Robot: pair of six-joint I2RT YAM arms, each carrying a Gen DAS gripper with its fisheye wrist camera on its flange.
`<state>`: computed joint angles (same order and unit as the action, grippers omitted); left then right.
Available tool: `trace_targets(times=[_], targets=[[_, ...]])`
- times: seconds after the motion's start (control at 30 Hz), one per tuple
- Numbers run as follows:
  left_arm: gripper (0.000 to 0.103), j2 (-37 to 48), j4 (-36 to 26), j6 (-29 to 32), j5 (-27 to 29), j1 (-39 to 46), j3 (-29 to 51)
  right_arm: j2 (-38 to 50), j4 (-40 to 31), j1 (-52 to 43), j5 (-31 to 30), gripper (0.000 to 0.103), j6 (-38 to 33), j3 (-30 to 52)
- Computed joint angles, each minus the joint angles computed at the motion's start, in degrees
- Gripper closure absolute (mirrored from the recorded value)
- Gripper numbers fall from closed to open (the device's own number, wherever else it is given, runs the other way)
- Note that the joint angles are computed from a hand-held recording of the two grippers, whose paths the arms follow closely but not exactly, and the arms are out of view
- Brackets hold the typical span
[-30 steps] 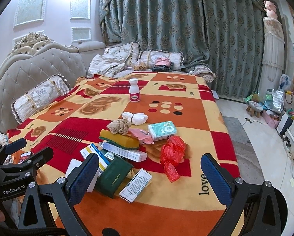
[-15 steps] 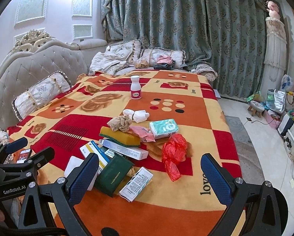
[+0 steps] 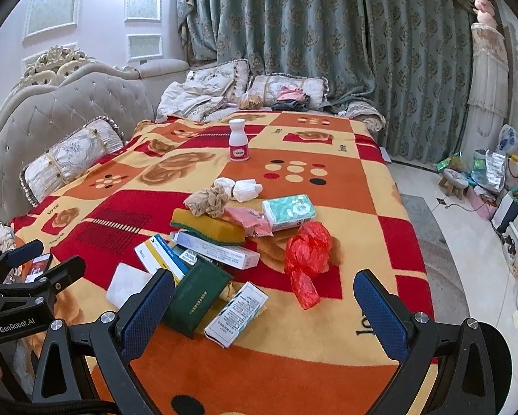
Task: Collect trash
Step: 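Move both grippers toward the white sponge block and the white medicine box, then grasp the white sponge block with left gripper while right grasps the white medicine box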
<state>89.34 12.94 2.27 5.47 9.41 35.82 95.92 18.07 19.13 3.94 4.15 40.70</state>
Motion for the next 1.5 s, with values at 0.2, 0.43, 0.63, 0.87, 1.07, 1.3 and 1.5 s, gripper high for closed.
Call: trace_targets(times=[0.2,0.43,0.63,0.87,1.07,1.3,1.5], targets=[[0.0,2.2,-1.5,2.2,3.0,2.8,0.5,2.1,0.1,-1.7,-3.8,0.0,0.0,0.0],[0.0,5.6,-2.7,2.9,3.9,3.8,2.4,6.7,-1.5,-2.5,-8.0,0.008,-0.8,1.7],[0.0,7.1,-4.5,3.2,5.8,3.5,4.1,12.3,-4.1,-3.6,-12.7,0.022,0.6,5.8],[0.0,10.6,-5.8,2.9,6.7,1.3,6.8,21.4,-9.1,-4.9,-18.9,0.044,4.3,15.3],[0.0,16.1,-7.2,1.3,10.1,1.5,11.7,26.6,-11.6,-4.3,-19.8,0.06,4.6,20.5],[0.0,22.6,-9.4,0.6,14.1,1.4,17.2,26.6,-11.0,-5.4,-21.7,0.06,4.2,20.1],[0.03,24.6,-13.7,1.4,23.8,3.2,19.6,27.4,-10.4,-5.7,-22.5,0.06,4.5,20.7]])
